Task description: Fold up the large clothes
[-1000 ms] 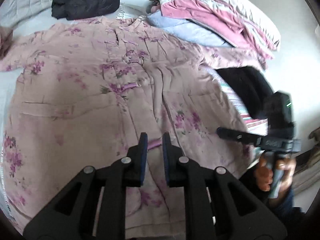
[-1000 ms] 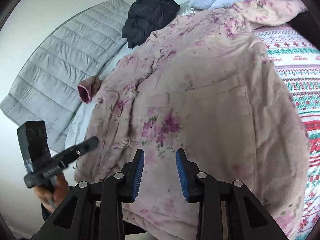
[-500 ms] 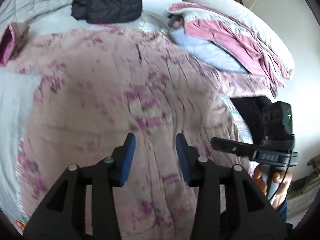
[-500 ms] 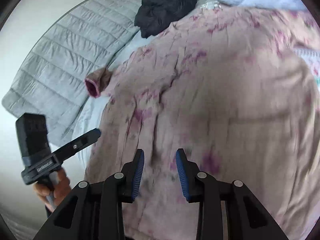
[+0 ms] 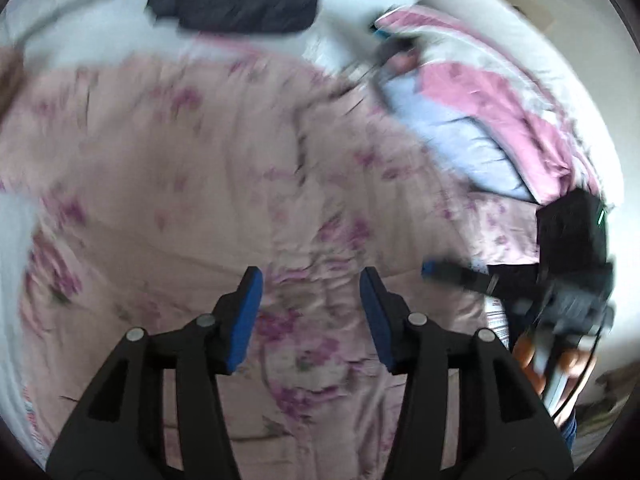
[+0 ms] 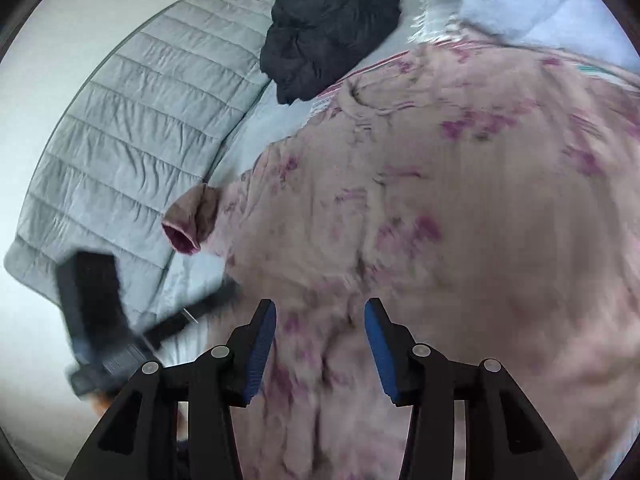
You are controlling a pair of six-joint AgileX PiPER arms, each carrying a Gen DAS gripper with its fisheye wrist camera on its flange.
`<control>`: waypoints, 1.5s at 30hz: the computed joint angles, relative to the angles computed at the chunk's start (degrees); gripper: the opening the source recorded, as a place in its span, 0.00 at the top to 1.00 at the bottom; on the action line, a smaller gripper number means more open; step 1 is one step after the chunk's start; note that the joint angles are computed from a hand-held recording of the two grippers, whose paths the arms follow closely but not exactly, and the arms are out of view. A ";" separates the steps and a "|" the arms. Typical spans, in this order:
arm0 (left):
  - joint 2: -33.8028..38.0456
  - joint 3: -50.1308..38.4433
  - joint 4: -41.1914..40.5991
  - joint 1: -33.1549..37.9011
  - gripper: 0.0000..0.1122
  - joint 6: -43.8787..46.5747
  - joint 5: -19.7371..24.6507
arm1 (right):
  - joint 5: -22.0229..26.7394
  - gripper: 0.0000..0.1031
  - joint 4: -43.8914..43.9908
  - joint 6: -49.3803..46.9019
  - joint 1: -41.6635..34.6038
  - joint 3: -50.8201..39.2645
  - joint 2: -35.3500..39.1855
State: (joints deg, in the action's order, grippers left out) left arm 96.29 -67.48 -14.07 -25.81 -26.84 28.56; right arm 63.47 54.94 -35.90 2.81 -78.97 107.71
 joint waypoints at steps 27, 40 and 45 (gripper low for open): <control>-0.52 7.30 -19.32 9.66 0.54 15.85 -2.97 | -29.88 0.82 -24.33 18.99 19.21 -24.20 13.71; 4.11 2.26 -2.93 4.82 0.54 3.12 -0.26 | -11.00 0.85 -34.58 34.68 16.47 -46.50 30.65; 3.05 2.23 -3.24 4.39 0.54 4.19 -0.56 | -16.33 0.86 -33.24 32.15 16.20 -37.15 23.01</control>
